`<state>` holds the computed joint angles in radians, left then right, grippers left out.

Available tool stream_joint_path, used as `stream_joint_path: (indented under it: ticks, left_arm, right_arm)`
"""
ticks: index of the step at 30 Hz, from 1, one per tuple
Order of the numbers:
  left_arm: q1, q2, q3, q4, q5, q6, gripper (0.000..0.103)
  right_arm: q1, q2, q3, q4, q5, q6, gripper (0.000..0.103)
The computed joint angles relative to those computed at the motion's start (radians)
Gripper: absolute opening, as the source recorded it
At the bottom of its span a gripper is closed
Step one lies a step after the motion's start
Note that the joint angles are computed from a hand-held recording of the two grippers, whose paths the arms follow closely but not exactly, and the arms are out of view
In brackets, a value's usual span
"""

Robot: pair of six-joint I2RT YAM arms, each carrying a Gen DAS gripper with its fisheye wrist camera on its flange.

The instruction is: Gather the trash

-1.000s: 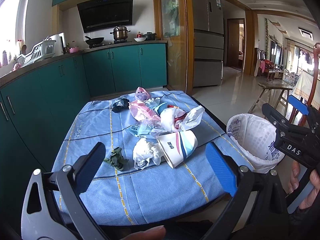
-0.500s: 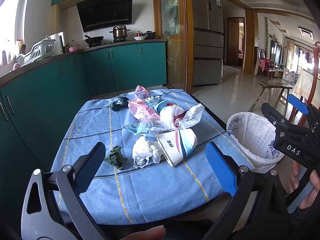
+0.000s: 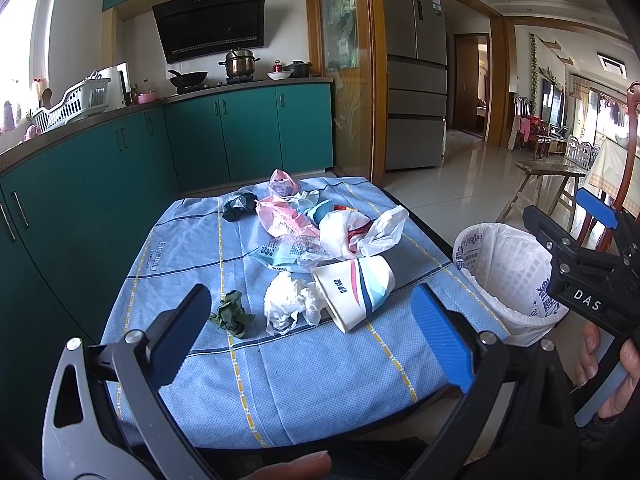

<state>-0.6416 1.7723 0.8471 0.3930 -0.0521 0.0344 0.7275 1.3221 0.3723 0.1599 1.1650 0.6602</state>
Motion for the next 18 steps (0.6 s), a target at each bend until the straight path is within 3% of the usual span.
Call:
stream_joint_path:
  ticks: [18]
  left_arm:
    - [0.004, 0.006, -0.005, 0.009, 0.007, -0.003, 0.1]
  right_arm:
    - [-0.001, 0.002, -0.015, 0.011, 0.01, -0.004, 0.1]
